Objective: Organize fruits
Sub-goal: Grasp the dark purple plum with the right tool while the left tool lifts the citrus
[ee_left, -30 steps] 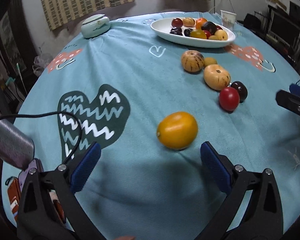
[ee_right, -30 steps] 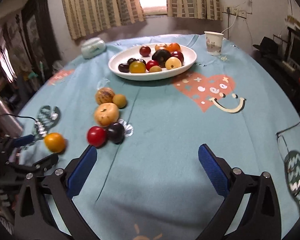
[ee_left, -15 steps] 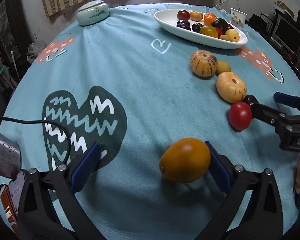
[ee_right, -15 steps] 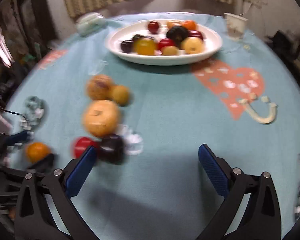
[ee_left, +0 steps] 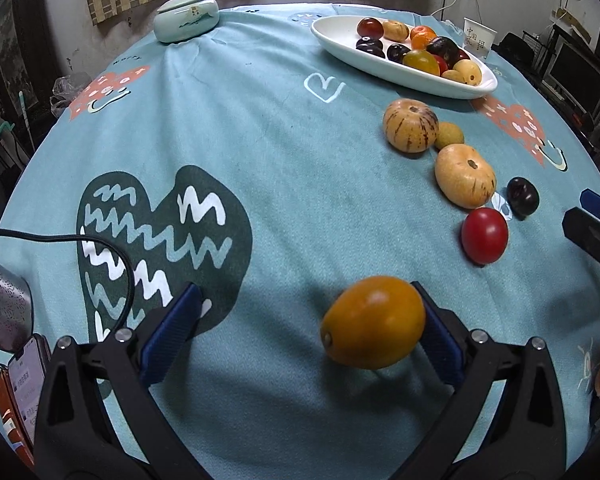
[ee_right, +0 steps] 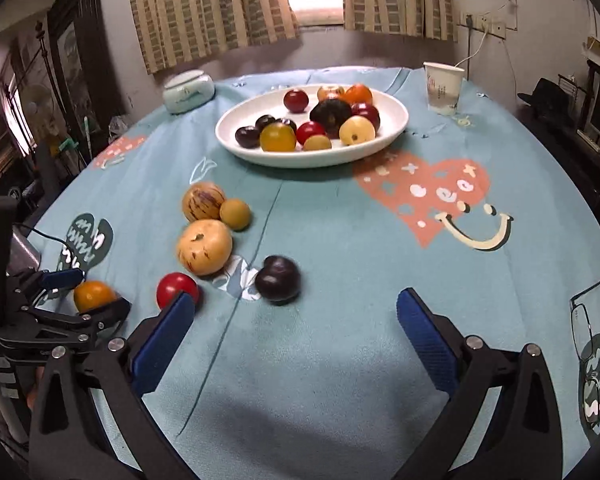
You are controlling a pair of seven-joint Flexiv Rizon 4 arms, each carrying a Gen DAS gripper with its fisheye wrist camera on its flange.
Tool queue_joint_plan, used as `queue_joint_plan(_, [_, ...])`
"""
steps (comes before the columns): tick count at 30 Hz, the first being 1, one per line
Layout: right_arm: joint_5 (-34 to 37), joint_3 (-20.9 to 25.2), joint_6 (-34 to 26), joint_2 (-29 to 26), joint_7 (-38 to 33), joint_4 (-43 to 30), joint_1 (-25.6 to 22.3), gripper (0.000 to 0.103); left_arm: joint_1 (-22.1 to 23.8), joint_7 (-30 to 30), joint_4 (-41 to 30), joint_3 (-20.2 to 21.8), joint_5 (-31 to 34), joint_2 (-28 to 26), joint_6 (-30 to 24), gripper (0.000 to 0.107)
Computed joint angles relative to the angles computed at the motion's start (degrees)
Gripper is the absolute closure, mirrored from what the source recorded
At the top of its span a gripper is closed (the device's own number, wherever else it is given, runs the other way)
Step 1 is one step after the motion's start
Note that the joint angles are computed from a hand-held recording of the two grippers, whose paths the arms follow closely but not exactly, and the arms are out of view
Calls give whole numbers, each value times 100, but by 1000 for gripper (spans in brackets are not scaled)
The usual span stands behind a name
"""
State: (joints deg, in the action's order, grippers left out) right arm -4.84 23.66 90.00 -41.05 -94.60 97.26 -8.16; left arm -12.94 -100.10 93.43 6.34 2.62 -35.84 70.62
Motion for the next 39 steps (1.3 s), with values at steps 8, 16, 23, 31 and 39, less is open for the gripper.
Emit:
queue_joint_plan(8, [-102,153,-324,-255,-203,-332,-23,36,-1,-9,-8,4,13,-7,-1,6])
queue_joint_plan(16, [139,-187,-947,-357,-522,-716,382,62,-2,-13,-10,5,18,-6,-5,6])
queue_joint_plan(23, [647,38,-1120,-433,-833,-927,227,74,6,-9,-9,0,15,-5,-6,6])
queue_joint_plan(31, [1943,1105,-1217,-548,-1519,-1210,-752,74,-31,-32,37,47,59,31,107,6])
queue_joint_plan(39, [2535,980,-1428,-432,-1985,-1281,-663,74,-302,-185,36,321,503,97,258,6])
